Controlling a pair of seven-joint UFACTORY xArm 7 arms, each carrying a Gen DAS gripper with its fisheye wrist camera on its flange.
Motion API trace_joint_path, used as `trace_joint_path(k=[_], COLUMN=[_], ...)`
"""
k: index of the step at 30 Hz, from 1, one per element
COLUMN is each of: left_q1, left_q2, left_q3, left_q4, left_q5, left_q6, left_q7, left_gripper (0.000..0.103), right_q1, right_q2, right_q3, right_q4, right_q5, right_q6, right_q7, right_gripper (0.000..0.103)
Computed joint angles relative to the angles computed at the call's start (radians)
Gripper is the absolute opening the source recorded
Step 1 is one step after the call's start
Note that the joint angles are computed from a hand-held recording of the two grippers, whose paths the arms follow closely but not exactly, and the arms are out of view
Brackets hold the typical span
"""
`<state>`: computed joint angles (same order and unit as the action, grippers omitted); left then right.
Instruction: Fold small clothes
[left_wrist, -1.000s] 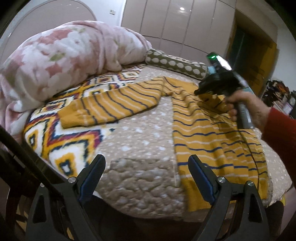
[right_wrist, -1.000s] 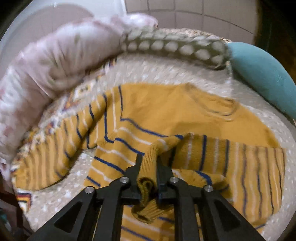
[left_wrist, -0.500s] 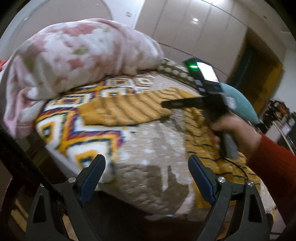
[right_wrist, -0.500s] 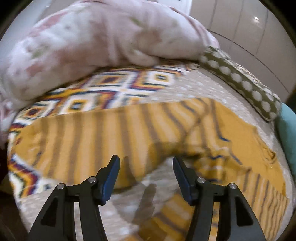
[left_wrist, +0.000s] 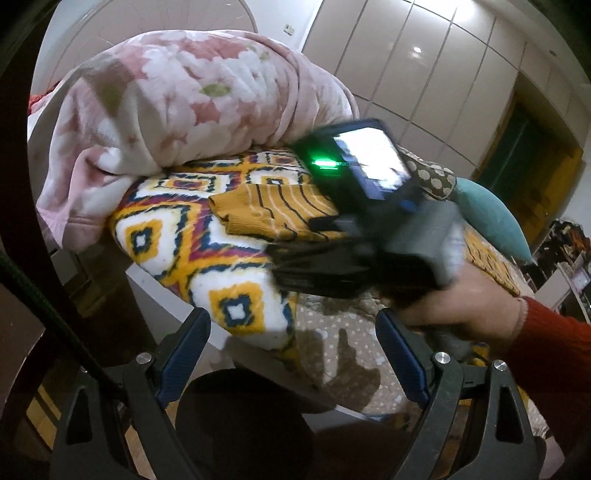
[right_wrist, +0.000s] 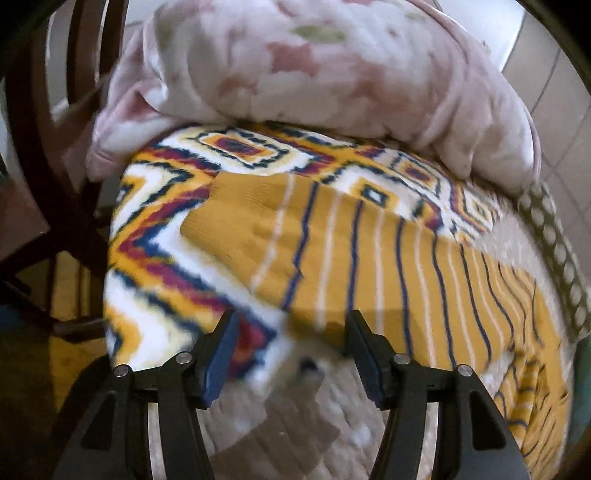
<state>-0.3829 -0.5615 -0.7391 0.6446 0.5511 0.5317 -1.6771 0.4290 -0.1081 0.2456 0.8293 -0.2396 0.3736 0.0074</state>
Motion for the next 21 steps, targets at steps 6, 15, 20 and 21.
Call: trace_joint_path(k=[6, 15, 20, 21], left_q1=[-0.001, 0.028, 0.041, 0.037], left_q2=[0.011, 0.089, 0.220, 0.248], left_q3=[-0.001, -0.025, -0.043, -0.042], left_q4=[0.019, 0.110, 0.208, 0.227], left_q5=[0.009, 0.067, 0.160, 0.179], left_q6=[-0.006, 0.005, 0.019, 0.027], left_q7=[0.008, 0.035, 0.029, 0.027], left_gripper=[0.090, 0.090, 0.090, 0.090], right_q1=[0.009, -0.094, -0.330, -0.389], right_q2=[0.093, -0.259, -0.389, -0.386], right_q3=[0.007, -0.245, -0.428, -0.455], right_q4=[0.105, -0.072, -0.187, -0.206], right_q5=[-0.075, 0.431, 0.499, 0.498], right_q6=[0.013, -0.040, 0.017, 0.021], right_q7=[0.148, -0.039, -0.065, -0.062], right_gripper=[0.008, 0.007, 0.007, 0.007])
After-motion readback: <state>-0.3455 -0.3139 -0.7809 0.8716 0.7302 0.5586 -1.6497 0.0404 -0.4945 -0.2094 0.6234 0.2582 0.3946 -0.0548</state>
